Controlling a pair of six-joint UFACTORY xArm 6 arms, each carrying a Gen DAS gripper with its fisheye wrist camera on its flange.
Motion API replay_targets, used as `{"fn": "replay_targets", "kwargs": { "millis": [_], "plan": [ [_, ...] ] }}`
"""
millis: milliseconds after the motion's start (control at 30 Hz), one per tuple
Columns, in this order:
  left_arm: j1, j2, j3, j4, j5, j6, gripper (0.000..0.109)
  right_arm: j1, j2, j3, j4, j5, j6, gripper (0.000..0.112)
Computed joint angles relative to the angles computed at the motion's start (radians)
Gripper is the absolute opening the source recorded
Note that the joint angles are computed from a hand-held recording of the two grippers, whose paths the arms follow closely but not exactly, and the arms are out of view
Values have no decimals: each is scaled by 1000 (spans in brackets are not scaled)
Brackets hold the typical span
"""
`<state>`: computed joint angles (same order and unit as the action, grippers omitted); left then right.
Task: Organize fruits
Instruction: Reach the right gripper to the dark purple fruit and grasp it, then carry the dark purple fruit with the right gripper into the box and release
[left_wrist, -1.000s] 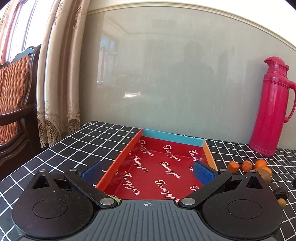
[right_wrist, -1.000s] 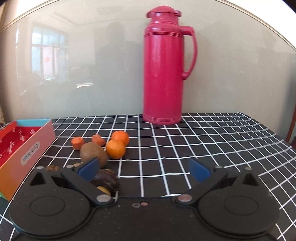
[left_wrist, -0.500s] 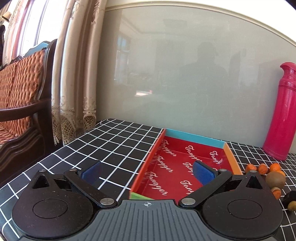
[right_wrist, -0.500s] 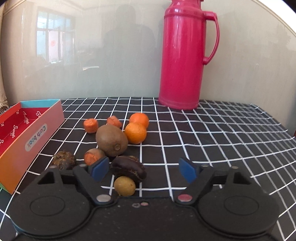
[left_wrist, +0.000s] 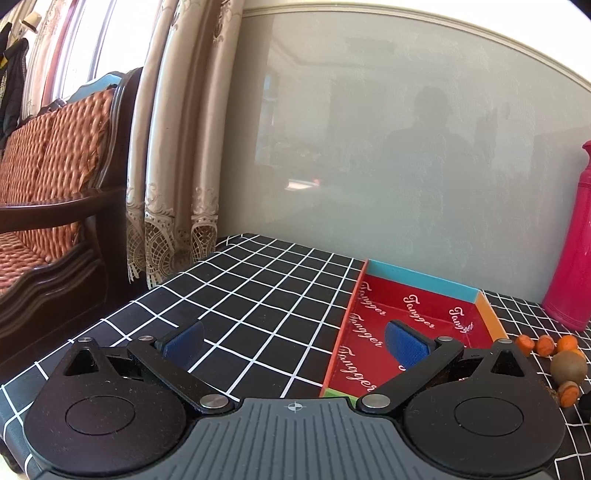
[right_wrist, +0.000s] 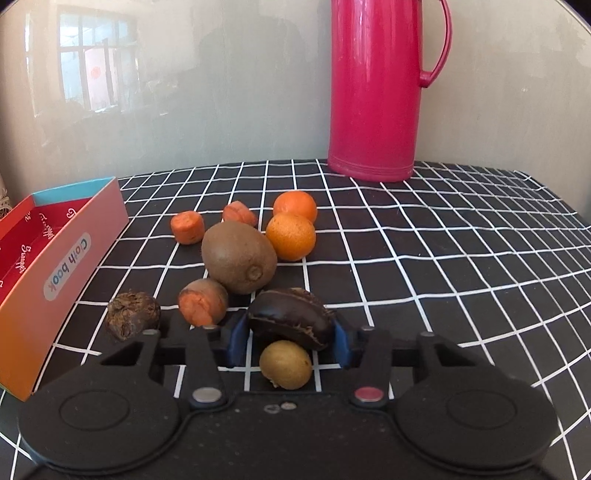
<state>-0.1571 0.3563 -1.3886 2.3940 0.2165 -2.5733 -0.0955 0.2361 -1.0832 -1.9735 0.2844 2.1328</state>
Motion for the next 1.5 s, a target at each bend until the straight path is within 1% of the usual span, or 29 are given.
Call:
{"fn": "replay_targets", "kwargs": {
  "millis": [100,200,333,433,500,633,733,833,900,1033,1067,1100,1133,1167,1200,1267,1300,1367,1433,1500],
  "plan": [
    [0,-8,10,19,8,-16,103,9,-23,12,-44,18,50,44],
    [8,-19,27,24,16,-6,103,22,-37,13,-51,20,59,44],
    [32,-43,60,-1,24,27,103,62,-41,-2,-84,31,92,44],
    [58,-71,92,1,27,24,103,100,-34,-21,-118,32,124,44],
    [76,-89,112,5,29,27,103,131,-32,-34,-167,38,171,44],
    [118,-109,142,-26,31,63,103,204,-26,-66,-328,56,302,44],
    [144,-116,151,-37,23,63,103,250,5,-108,-389,46,324,44],
    [155,-121,157,-38,23,76,103,286,60,-175,-369,7,280,44],
    [159,-122,161,-40,26,91,103,307,92,-208,-341,-4,249,45],
    [173,-124,164,-50,19,113,103,320,168,-286,-223,-42,131,46],
    [176,-123,163,-52,16,113,103,325,176,-290,-175,-36,74,48],
    [178,-124,165,-54,17,111,103,337,171,-276,-158,1,53,57],
    [179,-124,164,-53,17,106,103,348,160,-262,-179,34,73,63],
    [181,-123,163,-50,14,100,103,357,133,-231,-238,68,136,76],
    [181,-124,163,-41,14,86,103,361,108,-202,-294,94,196,81],
    [176,-126,160,-14,8,51,103,361,78,-168,-339,121,240,81],
    [172,-124,154,5,0,26,103,359,63,-149,-336,140,238,81],
    [162,-117,132,58,-33,-35,103,346,29,-111,-350,164,260,81],
    [145,-110,110,108,-64,-79,103,322,4,-88,-356,165,292,81],
    [121,-103,89,189,-89,-151,103,296,-21,-64,-357,164,319,81]
  ]
}}
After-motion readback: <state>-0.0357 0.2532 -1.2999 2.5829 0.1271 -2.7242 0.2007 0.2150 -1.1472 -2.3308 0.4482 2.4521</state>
